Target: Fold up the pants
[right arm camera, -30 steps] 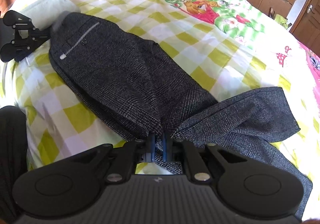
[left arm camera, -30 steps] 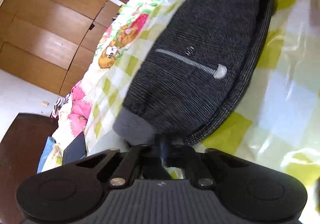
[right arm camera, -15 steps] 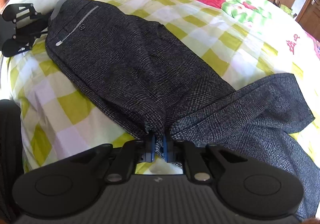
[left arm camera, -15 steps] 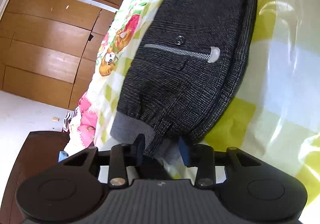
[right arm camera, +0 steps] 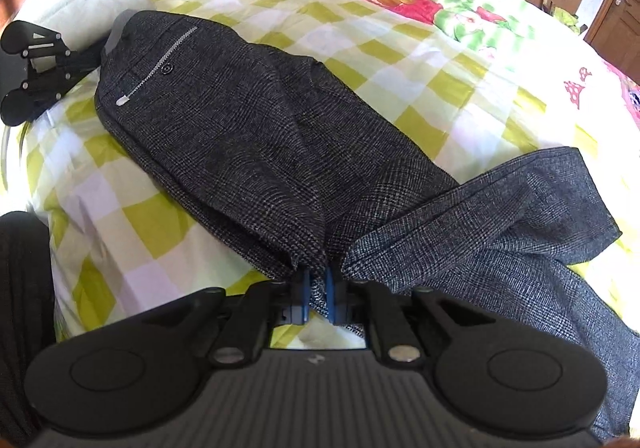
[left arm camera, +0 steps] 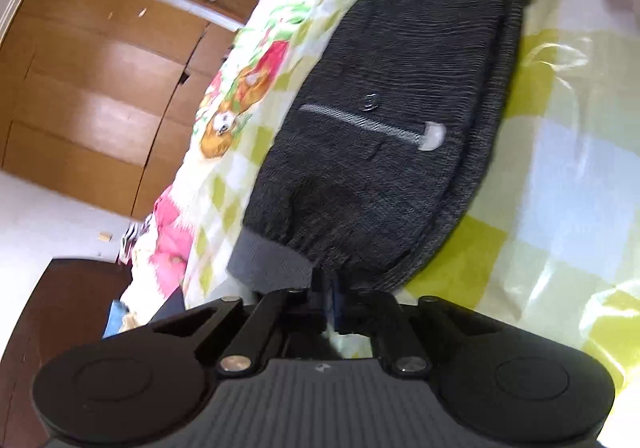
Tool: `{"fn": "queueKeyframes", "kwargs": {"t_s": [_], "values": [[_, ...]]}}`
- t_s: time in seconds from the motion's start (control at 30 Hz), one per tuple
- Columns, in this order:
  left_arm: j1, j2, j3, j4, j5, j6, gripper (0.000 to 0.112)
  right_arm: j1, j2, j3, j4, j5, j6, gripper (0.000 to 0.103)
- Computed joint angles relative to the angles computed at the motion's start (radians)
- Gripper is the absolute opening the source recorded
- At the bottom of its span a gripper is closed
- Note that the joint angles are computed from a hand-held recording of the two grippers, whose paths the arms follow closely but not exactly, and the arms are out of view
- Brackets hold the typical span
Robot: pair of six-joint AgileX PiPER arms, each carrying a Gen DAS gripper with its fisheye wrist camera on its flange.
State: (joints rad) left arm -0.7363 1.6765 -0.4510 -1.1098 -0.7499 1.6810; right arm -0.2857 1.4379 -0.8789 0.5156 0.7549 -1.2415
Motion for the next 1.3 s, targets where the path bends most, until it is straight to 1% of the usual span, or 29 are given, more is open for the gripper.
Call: {"fn": "queueKeyframes", "kwargs": {"t_s": [0.07,0.1,0.13,0.2,0.23,0.27,0.3,0.33,0.37,0.4,0.5,0.53,0.57,0.6,0.63,0.67,0.73,0.8,0.83,0.87,0.93,0.97,1.03,1.07,1.17,1.2,1.23,1.3], "values": [[0.011,0.029,-0.006,0.013,0.003,0.022,0.037,0.007,0.001,0.002,-0.008,-0.006,0.009,0.009],[0.013,0.041,0.004,0.044,-0.002,0.011,0.047,0.008,0.001,0.003,-0.009,-0.007,0.009,0.009],[0.006,0.055,0.012,0.066,-0.016,0.002,0.053,0.008,0.002,0.004,-0.009,-0.008,0.008,0.009],[-0.013,0.094,0.017,0.099,-0.067,-0.028,0.056,0.009,0.008,0.003,-0.014,-0.01,0.018,0.009],[-0.005,0.1,0.003,0.104,-0.058,-0.038,0.057,0.011,0.014,0.002,-0.018,-0.011,0.024,0.009],[0.008,0.098,-0.013,0.107,-0.033,-0.04,0.057,0.019,0.018,0.002,-0.026,-0.017,0.036,0.009],[0.018,0.105,-0.023,0.125,-0.03,-0.049,0.06,0.023,0.022,0.001,-0.03,-0.02,0.041,0.009],[0.018,0.124,-0.031,0.14,-0.055,-0.044,0.064,0.025,0.025,-0.001,-0.032,-0.02,0.044,0.009],[0.009,0.139,-0.026,0.148,-0.091,-0.042,0.064,0.027,0.027,-0.002,-0.031,-0.021,0.044,0.009],[0.009,0.139,-0.028,0.154,-0.101,-0.036,0.064,0.028,0.027,-0.004,-0.031,-0.02,0.043,0.009],[0.054,0.067,-0.046,0.14,0.001,-0.033,0.064,0.022,0.033,-0.01,-0.03,-0.012,0.042,0.009],[0.061,0.064,-0.045,0.145,0.003,-0.04,0.059,0.023,0.038,-0.011,-0.032,-0.012,0.044,0.009],[0.065,0.069,-0.059,0.127,0.016,-0.012,0.053,0.027,0.044,-0.013,-0.035,-0.018,0.047,0.009],[0.067,0.067,-0.072,0.114,0.044,0.013,0.039,0.029,0.045,-0.013,-0.034,-0.023,0.049,0.009],[0.062,0.06,-0.077,0.107,0.054,0.019,0.036,0.028,0.047,-0.015,-0.034,-0.019,0.052,0.009],[0.055,0.048,-0.077,0.099,0.055,0.013,0.035,0.027,0.041,-0.014,-0.031,-0.014,0.048,0.009],[0.049,0.02,-0.066,0.08,0.05,-0.024,0.031,0.017,0.029,-0.006,-0.022,-0.007,0.024,0.009],[0.058,-0.002,-0.059,0.018,0.103,-0.011,0.028,0.008,0.033,-0.002,-0.01,0.001,0.012,0.009],[0.058,0.006,-0.053,-0.011,0.124,0.013,0.027,0.006,0.04,0.007,0.0,-0.006,0.008,0.009],[0.038,0.034,-0.039,-0.022,0.109,0.024,0.027,0.008,0.058,0.009,-0.001,-0.014,0.015,0.01],[-0.016,0.091,-0.018,-0.028,0.036,0.04,0.023,0.004,0.073,0.031,0.029,-0.05,0.006,0.012],[-0.031,0.088,-0.03,-0.072,0.034,0.058,0.023,-0.012,0.071,0.04,0.064,-0.048,-0.01,0.012],[-0.035,0.024,-0.047,-0.173,0.075,0.09,0.029,-0.067,0.044,0.048,0.134,-0.011,-0.057,0.014],[-0.045,-0.011,-0.051,-0.225,0.078,0.121,0.029,-0.106,0.026,0.047,0.166,0.024,-0.086,0.015],[-0.117,-0.091,-0.077,-0.403,0.038,0.229,0.029,-0.255,-0.015,0.029,0.263,0.133,-0.162,0.016],[-0.142,-0.109,-0.094,-0.452,0.026,0.262,0.03,-0.301,-0.012,0.013,0.294,0.155,-0.177,0.016],[-0.167,-0.116,-0.119,-0.491,0.009,0.288,0.03,-0.328,0.0,-0.006,0.321,0.154,-0.169,0.017],[-0.214,-0.11,-0.168,-0.539,0.001,0.318,0.03,-0.346,0.073,-0.075,0.366,0.121,-0.122,0.017]]}}
